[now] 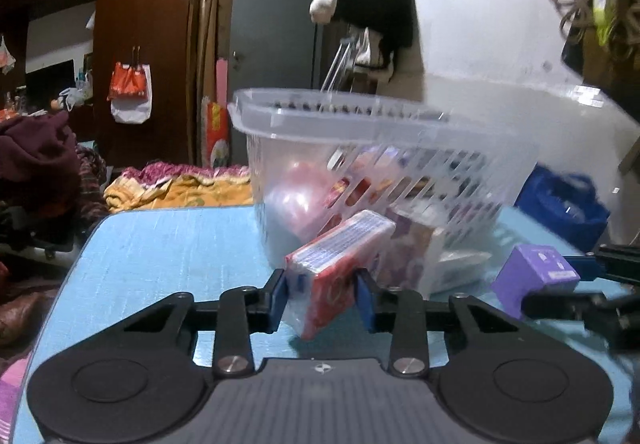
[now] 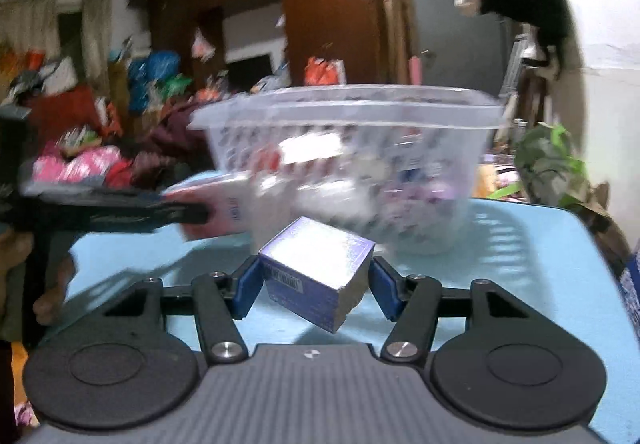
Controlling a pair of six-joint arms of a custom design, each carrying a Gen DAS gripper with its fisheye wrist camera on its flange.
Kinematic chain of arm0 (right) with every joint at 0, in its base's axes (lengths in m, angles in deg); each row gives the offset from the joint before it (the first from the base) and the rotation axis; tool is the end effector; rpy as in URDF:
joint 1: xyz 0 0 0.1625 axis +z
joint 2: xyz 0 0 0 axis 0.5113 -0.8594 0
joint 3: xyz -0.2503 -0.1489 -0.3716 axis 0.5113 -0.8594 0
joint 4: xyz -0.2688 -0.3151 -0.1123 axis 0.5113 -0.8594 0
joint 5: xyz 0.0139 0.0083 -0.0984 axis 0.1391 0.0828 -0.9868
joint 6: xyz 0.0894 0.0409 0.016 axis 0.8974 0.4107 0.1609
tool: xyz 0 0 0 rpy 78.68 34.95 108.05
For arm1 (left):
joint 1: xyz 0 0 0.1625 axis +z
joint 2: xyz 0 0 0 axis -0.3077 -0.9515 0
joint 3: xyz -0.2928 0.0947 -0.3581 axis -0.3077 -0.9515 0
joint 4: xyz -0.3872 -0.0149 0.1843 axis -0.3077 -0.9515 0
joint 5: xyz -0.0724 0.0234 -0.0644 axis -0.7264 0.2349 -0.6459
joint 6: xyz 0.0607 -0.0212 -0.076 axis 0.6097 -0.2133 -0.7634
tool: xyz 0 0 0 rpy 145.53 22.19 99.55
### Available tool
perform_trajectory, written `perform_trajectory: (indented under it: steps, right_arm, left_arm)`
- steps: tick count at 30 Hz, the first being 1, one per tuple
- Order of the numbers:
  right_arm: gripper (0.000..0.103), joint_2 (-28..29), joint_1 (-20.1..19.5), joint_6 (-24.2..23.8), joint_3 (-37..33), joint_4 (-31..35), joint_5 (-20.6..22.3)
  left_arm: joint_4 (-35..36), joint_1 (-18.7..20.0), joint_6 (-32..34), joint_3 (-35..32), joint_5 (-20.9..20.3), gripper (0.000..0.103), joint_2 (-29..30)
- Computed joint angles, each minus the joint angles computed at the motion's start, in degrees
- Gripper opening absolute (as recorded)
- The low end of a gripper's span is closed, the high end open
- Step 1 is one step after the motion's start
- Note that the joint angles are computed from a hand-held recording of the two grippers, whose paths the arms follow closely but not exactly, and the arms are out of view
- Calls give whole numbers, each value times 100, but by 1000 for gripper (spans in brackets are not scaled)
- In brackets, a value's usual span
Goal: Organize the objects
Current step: 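Grasp the lavender-blue box with the right gripper while the left grasps the red-white box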
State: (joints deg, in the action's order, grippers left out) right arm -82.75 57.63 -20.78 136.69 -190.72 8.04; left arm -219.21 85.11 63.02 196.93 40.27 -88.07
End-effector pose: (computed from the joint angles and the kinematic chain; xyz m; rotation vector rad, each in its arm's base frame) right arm 0.1383 -0.6876 0.0054 1.4373 -2.4674 1.0163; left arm -0.0220 -0.5652 0.1224 0.3910 2.0534 -1.3806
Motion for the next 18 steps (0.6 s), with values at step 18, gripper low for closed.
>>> perform_trajectory:
  steps: [18]
  right_arm:
    - [61, 162, -303, 480, -234, -666, 419]
  left_arm:
    - [-1891, 165, 42, 129, -1651, 37, 462]
